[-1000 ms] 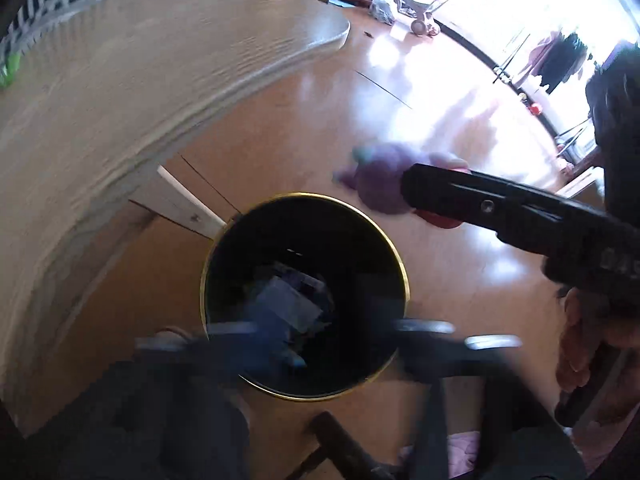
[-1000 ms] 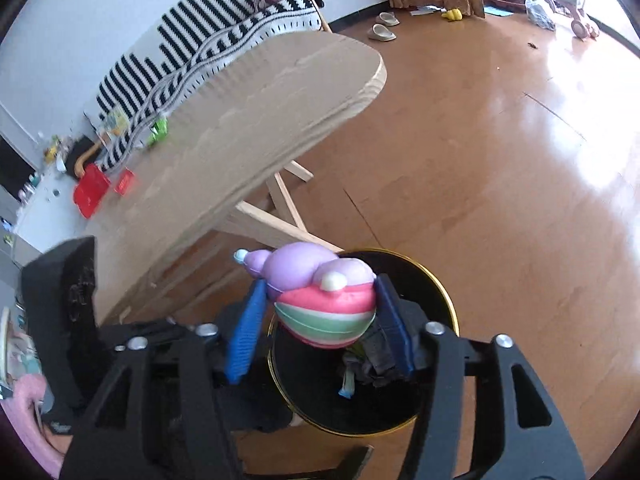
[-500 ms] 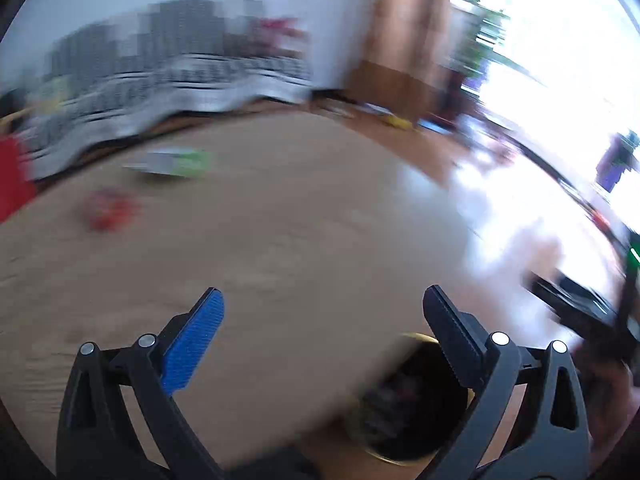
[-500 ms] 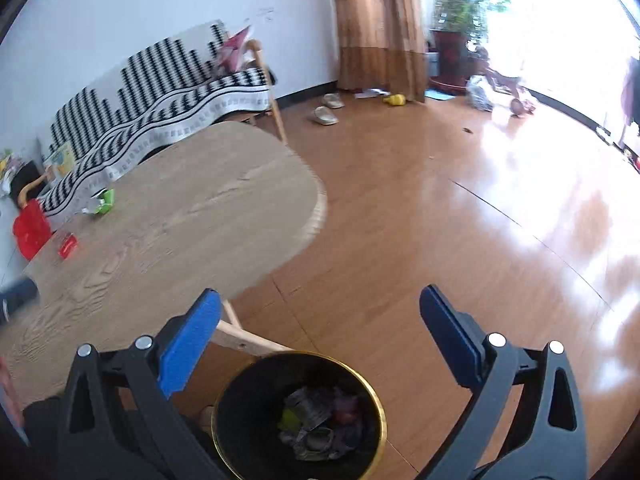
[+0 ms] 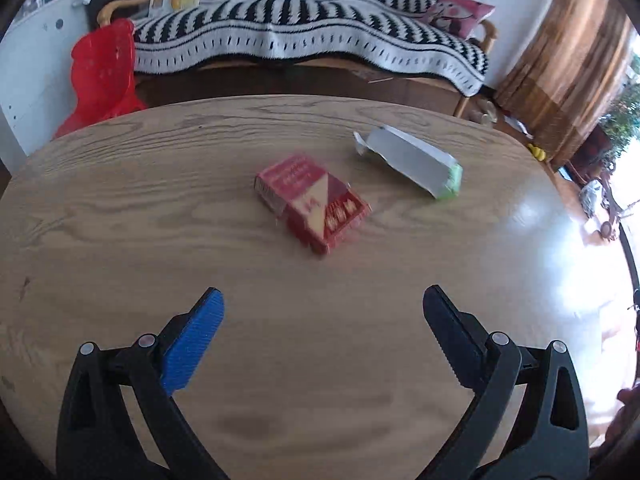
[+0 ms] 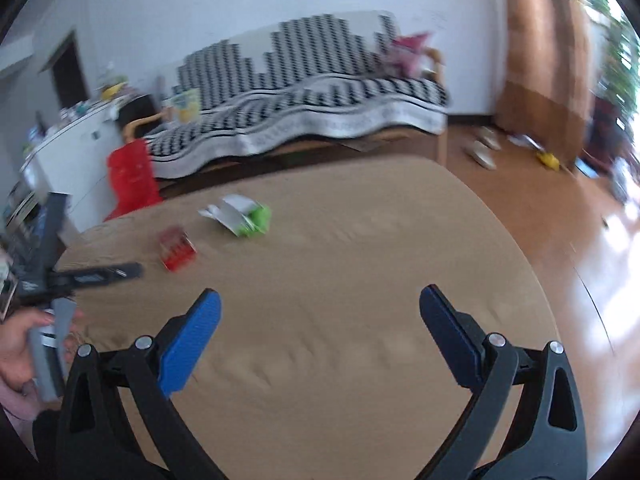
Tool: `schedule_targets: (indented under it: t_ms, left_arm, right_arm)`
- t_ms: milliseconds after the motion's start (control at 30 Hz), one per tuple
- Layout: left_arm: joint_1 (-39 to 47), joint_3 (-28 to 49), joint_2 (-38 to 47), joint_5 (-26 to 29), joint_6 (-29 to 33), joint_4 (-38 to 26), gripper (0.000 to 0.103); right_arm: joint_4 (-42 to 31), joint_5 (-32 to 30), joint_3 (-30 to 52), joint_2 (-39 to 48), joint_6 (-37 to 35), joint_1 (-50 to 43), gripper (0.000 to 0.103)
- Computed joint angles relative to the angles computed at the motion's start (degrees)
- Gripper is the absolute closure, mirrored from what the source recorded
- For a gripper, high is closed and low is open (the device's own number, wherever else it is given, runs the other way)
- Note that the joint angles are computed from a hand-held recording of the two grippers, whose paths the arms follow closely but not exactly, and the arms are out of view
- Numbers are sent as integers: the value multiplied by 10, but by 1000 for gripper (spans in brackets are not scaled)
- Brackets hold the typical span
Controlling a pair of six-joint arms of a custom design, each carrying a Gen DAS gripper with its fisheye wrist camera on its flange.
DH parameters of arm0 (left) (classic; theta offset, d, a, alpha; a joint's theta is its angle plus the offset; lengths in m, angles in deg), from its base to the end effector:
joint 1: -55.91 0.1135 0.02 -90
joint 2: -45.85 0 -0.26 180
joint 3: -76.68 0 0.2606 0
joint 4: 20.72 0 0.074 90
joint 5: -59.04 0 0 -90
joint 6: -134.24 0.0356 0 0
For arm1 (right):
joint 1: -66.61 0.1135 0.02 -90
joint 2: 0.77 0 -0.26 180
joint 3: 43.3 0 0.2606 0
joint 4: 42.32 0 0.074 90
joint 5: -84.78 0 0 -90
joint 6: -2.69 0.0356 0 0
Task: Collect trash
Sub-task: 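Grasp the red cigarette box with the left tool while the right tool grasps the white carton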
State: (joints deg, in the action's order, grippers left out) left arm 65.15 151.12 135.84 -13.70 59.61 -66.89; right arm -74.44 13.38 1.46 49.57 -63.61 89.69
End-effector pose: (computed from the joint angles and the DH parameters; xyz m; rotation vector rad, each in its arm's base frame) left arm 0.3197 0.0413 0.2085 0.2372 2.5786 -0.2448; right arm 0.1872 0.0674 0.2224 0.1874 2.1827 0.0974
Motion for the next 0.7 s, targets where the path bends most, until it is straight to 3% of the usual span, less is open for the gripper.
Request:
schedule_targets:
  t_ms: [133,267,433,700]
  left_arm:
    - [-42,50,69,-43,-29,22,6]
    - [-70,119,149,-64,-42,29,6]
    - [-83,152,192,-68,-38,58,6]
    - [-76,179,249,-77,-8,71,6]
  right_arm:
    - [108,-96,121,226,-79,-72,7]
    - [133,-148,260,420,-120,-94,7]
    - [159,-189,356,556,-129,-105,7]
    - [116,-196,513,713,-144,-102,7]
